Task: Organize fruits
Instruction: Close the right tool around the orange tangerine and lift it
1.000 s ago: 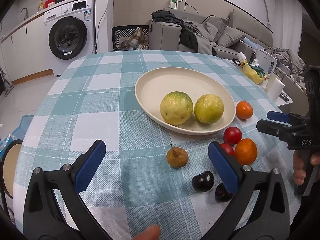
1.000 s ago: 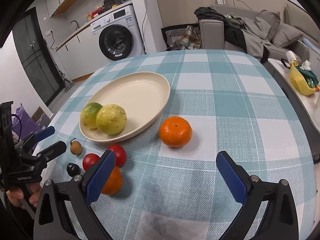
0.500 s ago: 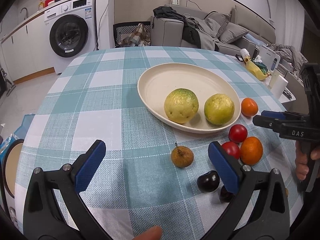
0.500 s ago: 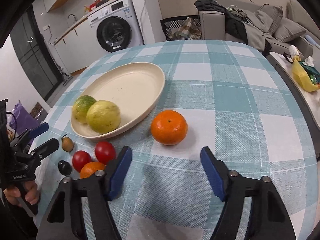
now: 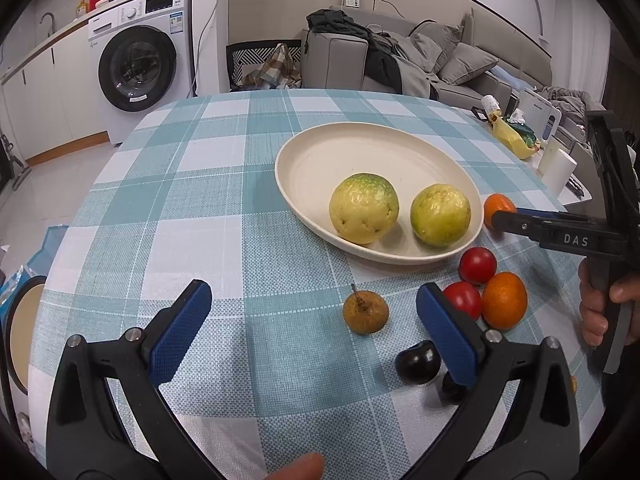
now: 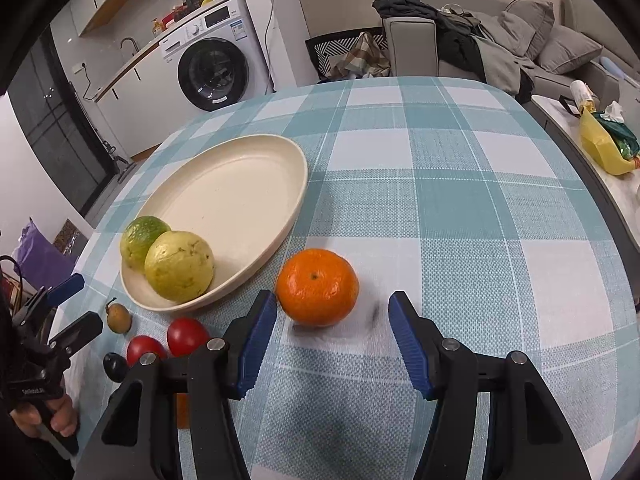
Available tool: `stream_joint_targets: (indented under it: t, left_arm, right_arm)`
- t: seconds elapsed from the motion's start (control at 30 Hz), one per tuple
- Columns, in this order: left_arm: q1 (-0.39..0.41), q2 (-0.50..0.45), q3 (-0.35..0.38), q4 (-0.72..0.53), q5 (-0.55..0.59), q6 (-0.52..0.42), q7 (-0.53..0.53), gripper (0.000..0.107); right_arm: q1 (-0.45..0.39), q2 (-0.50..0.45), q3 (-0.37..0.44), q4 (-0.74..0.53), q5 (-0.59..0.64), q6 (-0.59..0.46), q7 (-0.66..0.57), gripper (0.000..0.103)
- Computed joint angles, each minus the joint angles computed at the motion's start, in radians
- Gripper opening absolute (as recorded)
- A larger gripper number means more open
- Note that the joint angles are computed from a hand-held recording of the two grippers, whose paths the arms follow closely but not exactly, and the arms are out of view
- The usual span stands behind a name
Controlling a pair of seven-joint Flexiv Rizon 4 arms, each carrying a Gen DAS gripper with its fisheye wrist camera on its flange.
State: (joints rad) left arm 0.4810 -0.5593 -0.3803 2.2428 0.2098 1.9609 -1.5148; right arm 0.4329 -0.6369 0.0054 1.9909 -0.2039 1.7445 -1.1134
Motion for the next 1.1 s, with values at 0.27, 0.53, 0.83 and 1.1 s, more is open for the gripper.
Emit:
stream_joint_targets:
  t: [0.27, 0.53, 0.83, 1.1]
  left_arm:
    - [0.011, -0.004, -0.016, -0.007, -0.010, -0.026, 0.011, 0.102]
    - [0.007, -0.006, -0.018, -0.005, -0.018, -0.029, 0.024, 0.102]
    - [0.010, -0.008, -0.024, -0.002, -0.026, -0.035, 0.034, 0.102]
    - [0.004, -0.001, -0.020, -0.001, -0.063, -0.066, 0.036, 0.102]
  right_arm:
    - [0.018, -0.014, -0.020, -0.021, 0.001, -0.004, 0.003, 0.061]
    - [0.000, -0.018, 0.006, -0.020, -0.011, 0.008, -0.021, 0.044]
    - [0.028, 0.022, -0.001, 0.050, 0.024, 0.113, -0.059, 0.042]
    - [-0.039, 0.036, 0.101, 0.077, 0.006, 0.153, -0.079, 0.042]
